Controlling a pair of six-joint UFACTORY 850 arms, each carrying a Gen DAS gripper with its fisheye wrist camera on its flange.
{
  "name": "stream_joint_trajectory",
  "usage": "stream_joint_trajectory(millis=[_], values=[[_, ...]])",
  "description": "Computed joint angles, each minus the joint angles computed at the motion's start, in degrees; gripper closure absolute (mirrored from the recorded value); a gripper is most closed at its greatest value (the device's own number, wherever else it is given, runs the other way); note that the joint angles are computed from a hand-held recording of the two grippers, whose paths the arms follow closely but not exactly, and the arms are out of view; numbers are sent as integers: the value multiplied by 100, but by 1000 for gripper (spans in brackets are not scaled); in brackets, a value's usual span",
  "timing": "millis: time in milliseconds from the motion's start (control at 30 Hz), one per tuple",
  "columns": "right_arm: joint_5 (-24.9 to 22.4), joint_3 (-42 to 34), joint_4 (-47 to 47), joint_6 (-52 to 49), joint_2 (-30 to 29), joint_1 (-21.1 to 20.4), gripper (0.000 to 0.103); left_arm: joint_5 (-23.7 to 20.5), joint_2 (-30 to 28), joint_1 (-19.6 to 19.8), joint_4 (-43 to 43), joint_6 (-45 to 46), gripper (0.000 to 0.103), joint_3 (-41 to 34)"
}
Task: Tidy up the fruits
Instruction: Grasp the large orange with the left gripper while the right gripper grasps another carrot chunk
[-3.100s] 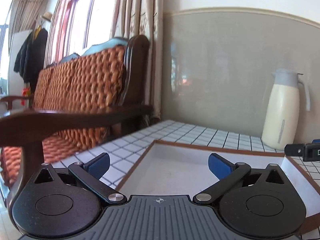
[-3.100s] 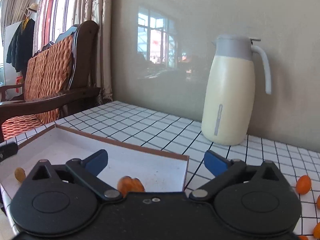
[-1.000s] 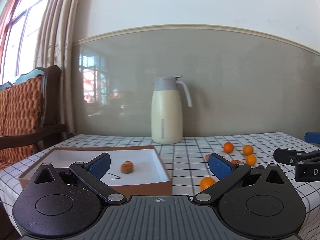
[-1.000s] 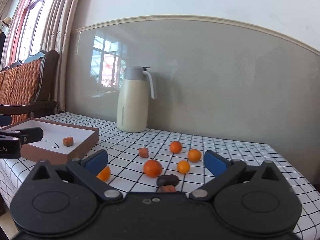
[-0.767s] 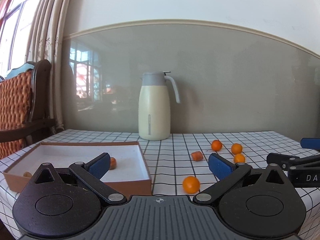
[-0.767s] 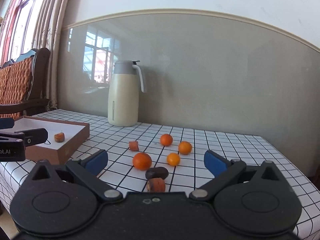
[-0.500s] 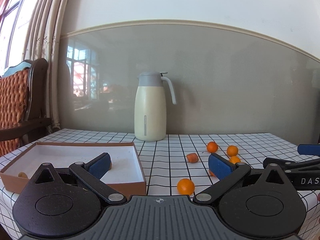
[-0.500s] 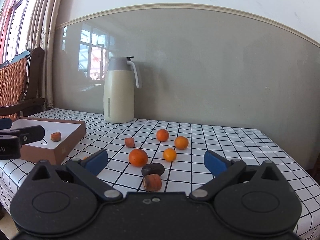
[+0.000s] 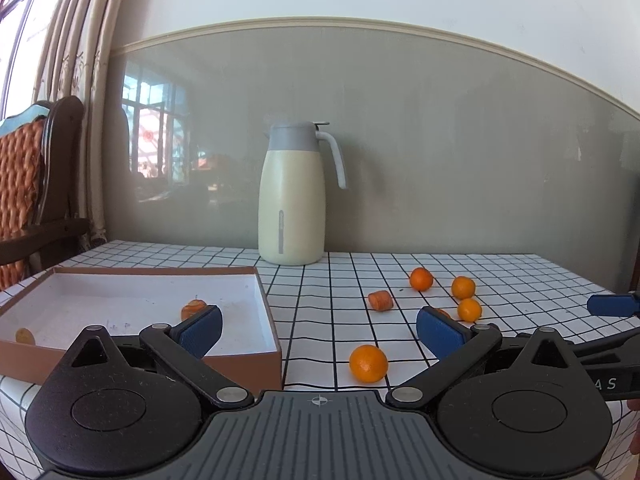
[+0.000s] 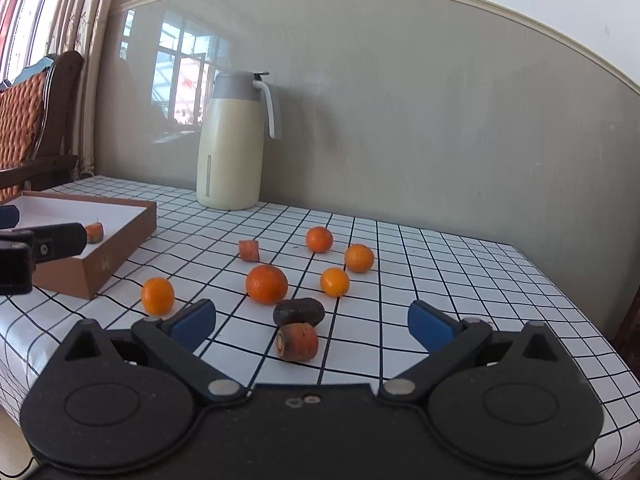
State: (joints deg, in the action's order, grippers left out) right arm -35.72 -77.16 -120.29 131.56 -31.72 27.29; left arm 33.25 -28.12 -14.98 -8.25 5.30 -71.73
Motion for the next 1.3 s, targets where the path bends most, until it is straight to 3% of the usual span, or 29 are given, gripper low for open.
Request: stream_joint_trajectory(millis=[233,433,500,567,733,1133,1300], values=[[204,-61,58,-140,-37,-41,11,-69,-113,-34,192,-56,0,-124],[437,-114,37,-186,-61,-95,22,-144,-194,-78,267,8,1,-227],[528,-164,86,-256,-95,-125,27,-197,-223,-86,306,27,4,-270],[587,-203,108,-292,-123,-147,29,-282,-258,-95,289,85,15,-330],[733,-321,180,-418,-211,-190,32,-445,-372,-102,326,75,15,-489],[1195,-656,525,-853,-453,-338,46,-1271,-865,-138,317,145,15,-1230],[1323,-753,623,-911,-518,-378,51,-1670,-1043,-152,339,141,29,-1509]])
